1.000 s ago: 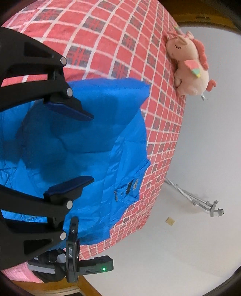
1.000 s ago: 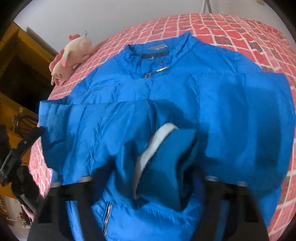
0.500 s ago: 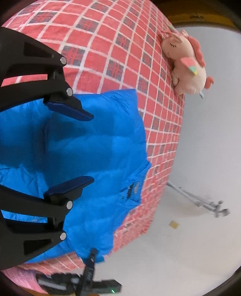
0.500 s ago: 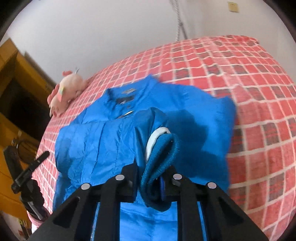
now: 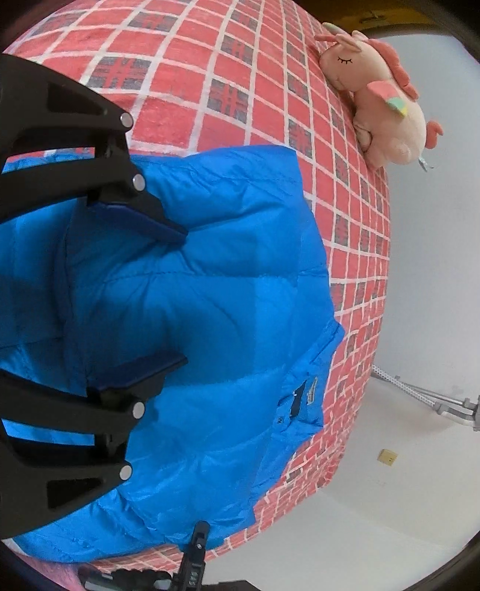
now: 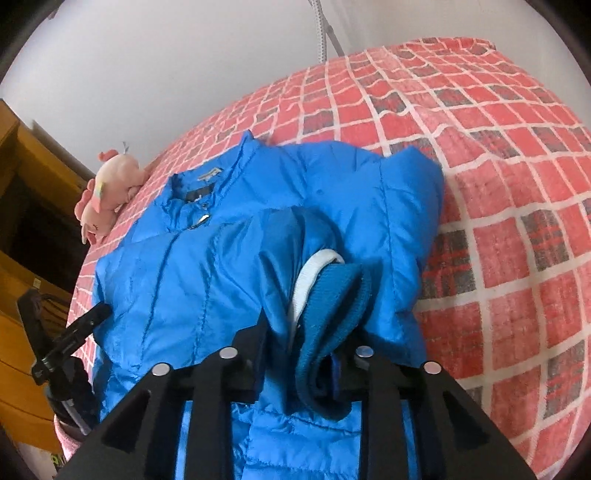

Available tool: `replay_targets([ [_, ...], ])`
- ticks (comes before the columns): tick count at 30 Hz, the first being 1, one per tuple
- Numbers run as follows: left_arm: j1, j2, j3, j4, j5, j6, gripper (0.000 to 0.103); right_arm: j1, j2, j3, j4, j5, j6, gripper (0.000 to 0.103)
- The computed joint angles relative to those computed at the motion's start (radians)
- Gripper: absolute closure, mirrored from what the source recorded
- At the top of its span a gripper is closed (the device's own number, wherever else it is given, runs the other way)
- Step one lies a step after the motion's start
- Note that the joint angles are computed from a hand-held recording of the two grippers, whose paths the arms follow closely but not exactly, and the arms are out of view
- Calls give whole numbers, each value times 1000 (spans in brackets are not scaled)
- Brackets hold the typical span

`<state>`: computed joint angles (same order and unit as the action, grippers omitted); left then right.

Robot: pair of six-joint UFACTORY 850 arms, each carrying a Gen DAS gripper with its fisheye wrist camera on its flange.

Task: Fold large clothes

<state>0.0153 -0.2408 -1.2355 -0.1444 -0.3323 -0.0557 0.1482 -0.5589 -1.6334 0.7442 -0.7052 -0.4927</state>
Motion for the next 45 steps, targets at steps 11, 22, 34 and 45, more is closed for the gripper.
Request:
replay_targets([
  [11, -41, 128, 65, -22, 33, -4, 36, 66, 161, 118, -11, 98, -112, 67],
  [22, -47, 12, 35, 15, -1, 26, 36, 97, 47, 64, -206, 77, 50, 68],
  [34, -107, 59, 68, 217, 19, -166, 34, 143, 115, 118, -243, 130, 19, 66],
  [45, -73, 47, 49, 77, -33, -41, 35, 102, 111, 135, -110, 83, -55, 64],
])
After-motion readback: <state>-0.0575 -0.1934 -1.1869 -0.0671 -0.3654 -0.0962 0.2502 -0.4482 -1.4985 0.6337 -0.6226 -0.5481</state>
